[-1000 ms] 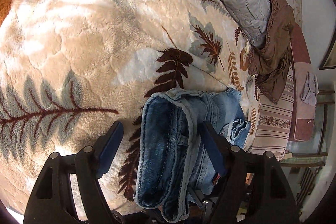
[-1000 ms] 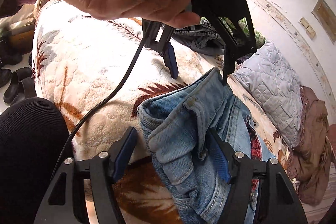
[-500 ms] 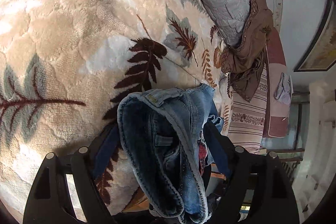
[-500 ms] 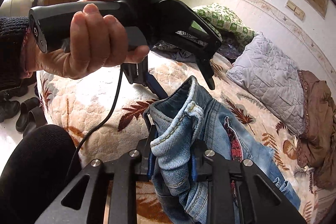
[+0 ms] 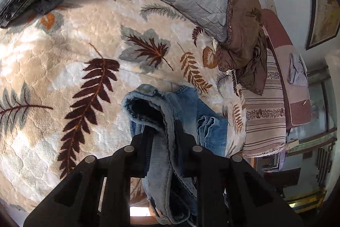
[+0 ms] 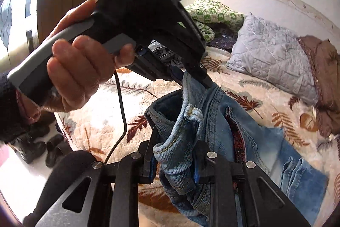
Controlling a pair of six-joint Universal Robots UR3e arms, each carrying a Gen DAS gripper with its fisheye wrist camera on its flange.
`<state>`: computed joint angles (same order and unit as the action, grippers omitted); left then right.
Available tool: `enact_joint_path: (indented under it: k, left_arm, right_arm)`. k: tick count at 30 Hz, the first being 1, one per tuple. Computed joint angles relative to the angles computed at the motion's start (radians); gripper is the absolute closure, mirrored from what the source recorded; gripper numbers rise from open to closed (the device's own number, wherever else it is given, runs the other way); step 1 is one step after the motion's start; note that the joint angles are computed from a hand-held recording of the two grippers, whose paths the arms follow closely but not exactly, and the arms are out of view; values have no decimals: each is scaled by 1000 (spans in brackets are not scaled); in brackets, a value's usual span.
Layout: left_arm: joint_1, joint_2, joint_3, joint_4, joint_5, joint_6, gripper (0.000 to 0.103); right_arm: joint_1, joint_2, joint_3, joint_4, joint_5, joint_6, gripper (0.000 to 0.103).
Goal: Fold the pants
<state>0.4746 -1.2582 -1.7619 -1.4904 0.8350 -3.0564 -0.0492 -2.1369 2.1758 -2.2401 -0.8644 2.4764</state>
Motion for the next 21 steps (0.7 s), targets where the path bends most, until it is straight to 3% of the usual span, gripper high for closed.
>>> enact_joint_path:
  k: [4,7,9,11,15,19,21]
  left_arm:
    - [-268,-180,177,184,129,-175,80]
    - [-432,-351,340,227,193,-251,76]
    - [-540,-476,477,221,267,-285,76]
    - [-632,-606,620,187,348,-312,74]
    - [-730,-825,845,84,421,-333,74]
    - [-739,-890,932,10,398,-378,74]
    - [-704,-863,955,-49,309,-352,74]
  right_arm:
    - [-343,-52,-184,666,221,-242,79]
    - [-543,33,-334,1084,255,-427,79]
    - [-643,123,-400,1248,244,-481,78]
    - [-708,240,-435,1328,223,-471,78]
    - [-777,425,-404,1268,159,-319,72]
    - [-829,544,-375,1261,127,-281,69]
    - [-845,579,-417,1326,119,-312,63]
